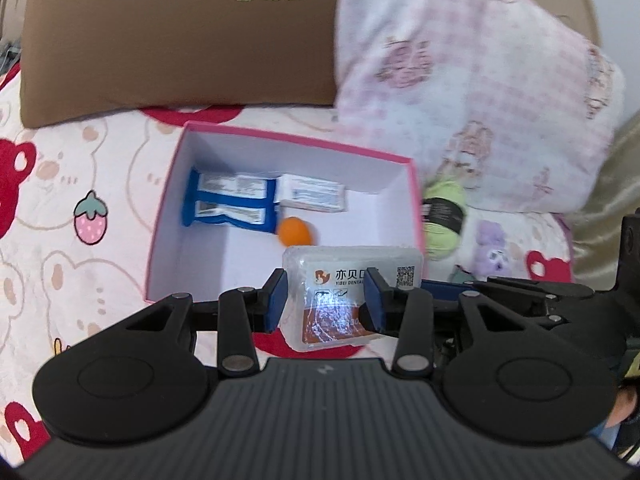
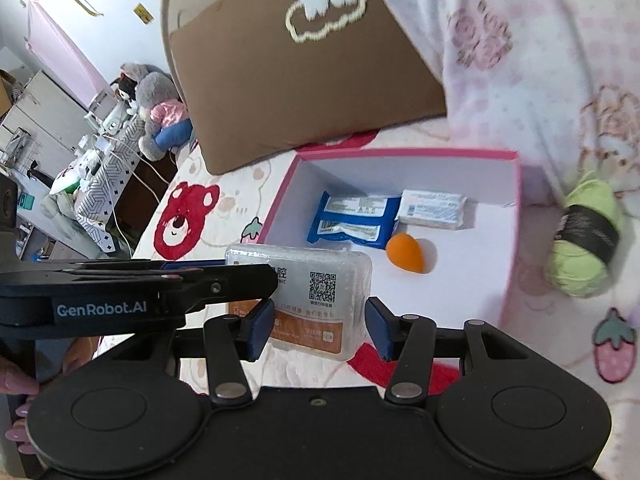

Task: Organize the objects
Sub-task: 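Lower the floss box into the pink box beside the sponge and open the left gripper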

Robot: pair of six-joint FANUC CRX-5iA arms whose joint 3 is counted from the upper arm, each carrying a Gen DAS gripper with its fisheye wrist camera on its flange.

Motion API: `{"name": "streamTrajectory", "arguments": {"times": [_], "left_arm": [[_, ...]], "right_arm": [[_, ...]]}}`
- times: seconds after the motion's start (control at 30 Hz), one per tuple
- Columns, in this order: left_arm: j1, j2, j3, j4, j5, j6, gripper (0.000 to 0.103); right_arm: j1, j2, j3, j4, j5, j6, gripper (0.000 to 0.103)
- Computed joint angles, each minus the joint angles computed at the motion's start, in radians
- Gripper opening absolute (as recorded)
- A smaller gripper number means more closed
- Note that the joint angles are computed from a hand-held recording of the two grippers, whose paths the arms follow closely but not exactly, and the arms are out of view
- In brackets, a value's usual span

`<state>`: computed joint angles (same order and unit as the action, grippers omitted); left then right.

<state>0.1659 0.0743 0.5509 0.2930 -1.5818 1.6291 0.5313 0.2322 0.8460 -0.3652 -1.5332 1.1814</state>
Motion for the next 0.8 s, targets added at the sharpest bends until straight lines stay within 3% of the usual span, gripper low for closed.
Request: {"name": "streamTrajectory", "arguments": {"times": [0.3,0.8], "left_arm": [[0.016,0.074,-0.042,-0.072,0.028,0.053,0.04],[-0.019,0.177,-0.041,-0.15,0.041,0.091,0.04]], "right_arm": [[-0.037,0.133,0.033,-0.103,0.0,0.004,0.054],[-0.017,0.233,0.045,-0.056,-0.005,-0.039,0.053]]}}
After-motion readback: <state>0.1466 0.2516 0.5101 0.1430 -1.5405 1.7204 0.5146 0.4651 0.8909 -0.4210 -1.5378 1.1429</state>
